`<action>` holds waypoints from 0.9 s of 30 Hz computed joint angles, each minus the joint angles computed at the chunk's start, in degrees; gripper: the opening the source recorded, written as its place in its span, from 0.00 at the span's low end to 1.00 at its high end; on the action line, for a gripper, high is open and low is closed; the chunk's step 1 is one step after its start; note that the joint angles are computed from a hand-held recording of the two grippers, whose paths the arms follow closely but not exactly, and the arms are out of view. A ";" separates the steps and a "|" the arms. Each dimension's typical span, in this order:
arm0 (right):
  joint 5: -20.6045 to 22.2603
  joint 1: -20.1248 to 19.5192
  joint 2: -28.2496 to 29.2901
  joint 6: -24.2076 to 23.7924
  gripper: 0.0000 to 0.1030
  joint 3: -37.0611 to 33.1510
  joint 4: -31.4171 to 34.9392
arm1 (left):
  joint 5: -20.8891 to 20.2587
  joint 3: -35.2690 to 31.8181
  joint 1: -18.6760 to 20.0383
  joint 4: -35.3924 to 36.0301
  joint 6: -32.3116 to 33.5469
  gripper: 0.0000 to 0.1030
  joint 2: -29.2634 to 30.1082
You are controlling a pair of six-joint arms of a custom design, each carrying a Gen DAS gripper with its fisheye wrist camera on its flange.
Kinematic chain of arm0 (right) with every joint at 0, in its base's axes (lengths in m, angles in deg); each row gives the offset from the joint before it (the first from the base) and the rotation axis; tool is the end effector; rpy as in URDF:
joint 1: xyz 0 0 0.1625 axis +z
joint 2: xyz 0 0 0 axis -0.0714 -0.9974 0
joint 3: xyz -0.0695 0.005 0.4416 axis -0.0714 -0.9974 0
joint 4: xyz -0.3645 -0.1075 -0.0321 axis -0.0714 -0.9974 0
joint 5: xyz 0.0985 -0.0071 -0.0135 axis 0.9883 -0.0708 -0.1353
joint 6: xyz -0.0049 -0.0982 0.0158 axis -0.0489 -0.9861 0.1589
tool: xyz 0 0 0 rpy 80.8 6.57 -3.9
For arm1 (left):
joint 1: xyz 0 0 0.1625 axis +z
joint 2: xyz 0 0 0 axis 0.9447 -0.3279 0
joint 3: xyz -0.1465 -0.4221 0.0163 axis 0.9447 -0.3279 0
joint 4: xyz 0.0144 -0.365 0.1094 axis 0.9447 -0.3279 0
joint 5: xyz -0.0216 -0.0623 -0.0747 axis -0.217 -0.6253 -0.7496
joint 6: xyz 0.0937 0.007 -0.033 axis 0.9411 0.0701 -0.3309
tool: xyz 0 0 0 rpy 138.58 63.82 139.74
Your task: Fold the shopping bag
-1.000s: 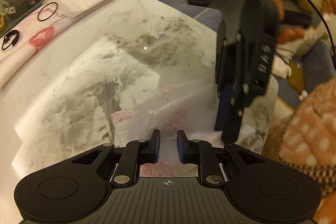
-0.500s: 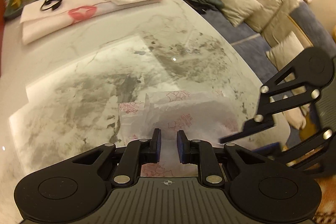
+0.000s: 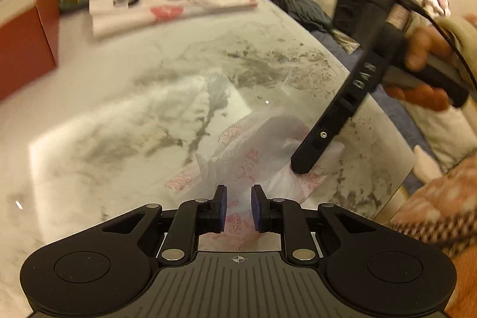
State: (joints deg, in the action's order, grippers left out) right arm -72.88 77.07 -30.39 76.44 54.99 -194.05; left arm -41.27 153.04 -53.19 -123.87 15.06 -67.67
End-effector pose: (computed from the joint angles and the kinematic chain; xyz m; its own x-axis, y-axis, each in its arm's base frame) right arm 0.0698 -0.2741 0.2980 -0.9858 0.0854 -0.1443 0.0837 0.9963 0.0179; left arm -0.3051 -0.2706 0.1415 -0.5340 0.7667 -0.3565 0.8061 0.5888 0.0588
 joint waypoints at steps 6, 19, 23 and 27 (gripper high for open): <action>-1.16 1.69 4.36 1.96 0.05 -3.18 3.18 | -0.11 -0.72 -3.25 -0.23 9.65 0.18 0.42; -12.76 15.69 -4.82 -8.35 0.33 3.09 -10.82 | -8.97 -10.10 8.04 8.11 0.29 0.18 6.60; -31.83 38.25 -6.21 -30.95 0.55 9.66 -24.08 | -13.38 -14.59 12.19 12.77 2.41 0.18 8.19; -36.87 43.89 -5.24 -50.69 0.42 16.15 -35.55 | -16.80 -16.48 14.26 16.24 4.18 0.18 8.44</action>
